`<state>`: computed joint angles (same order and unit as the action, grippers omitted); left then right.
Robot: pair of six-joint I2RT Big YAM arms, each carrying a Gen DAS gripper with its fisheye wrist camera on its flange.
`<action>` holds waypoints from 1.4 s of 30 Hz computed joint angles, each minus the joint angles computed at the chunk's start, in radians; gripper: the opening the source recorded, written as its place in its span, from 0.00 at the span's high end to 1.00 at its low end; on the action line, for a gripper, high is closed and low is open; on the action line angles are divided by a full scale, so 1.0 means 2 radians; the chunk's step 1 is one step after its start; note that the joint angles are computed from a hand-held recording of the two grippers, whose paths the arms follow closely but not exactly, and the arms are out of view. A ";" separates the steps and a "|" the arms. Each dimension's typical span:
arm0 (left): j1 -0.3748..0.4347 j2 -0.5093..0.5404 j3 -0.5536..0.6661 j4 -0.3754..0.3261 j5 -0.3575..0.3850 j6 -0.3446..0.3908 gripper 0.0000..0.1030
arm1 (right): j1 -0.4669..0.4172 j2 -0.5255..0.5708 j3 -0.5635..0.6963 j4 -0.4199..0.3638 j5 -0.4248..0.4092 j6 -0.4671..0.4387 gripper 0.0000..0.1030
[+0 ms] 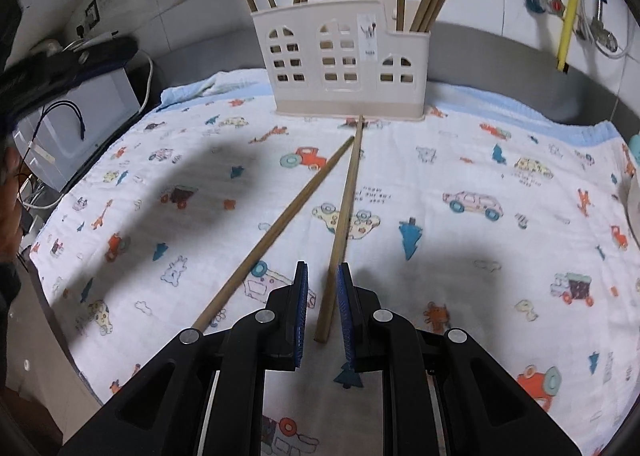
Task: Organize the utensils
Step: 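Grasp a chopstick with the right tool while the left tool grasps another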
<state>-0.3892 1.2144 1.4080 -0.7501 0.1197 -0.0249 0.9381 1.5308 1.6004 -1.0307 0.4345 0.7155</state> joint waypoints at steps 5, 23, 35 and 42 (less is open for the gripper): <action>-0.002 -0.015 -0.034 -0.007 0.007 -0.009 0.59 | -0.004 0.004 -0.004 0.002 -0.006 0.012 0.85; -0.044 -0.031 -0.101 -0.041 0.034 -0.026 0.59 | -0.002 0.017 0.000 -0.008 0.013 0.028 0.92; -0.094 -0.007 -0.111 -0.031 0.026 -0.057 0.74 | 0.018 -0.018 -0.006 -0.011 0.074 0.013 0.93; -0.110 -0.003 -0.113 -0.021 -0.032 -0.066 0.92 | 0.030 -0.034 -0.001 0.002 0.099 -0.006 0.93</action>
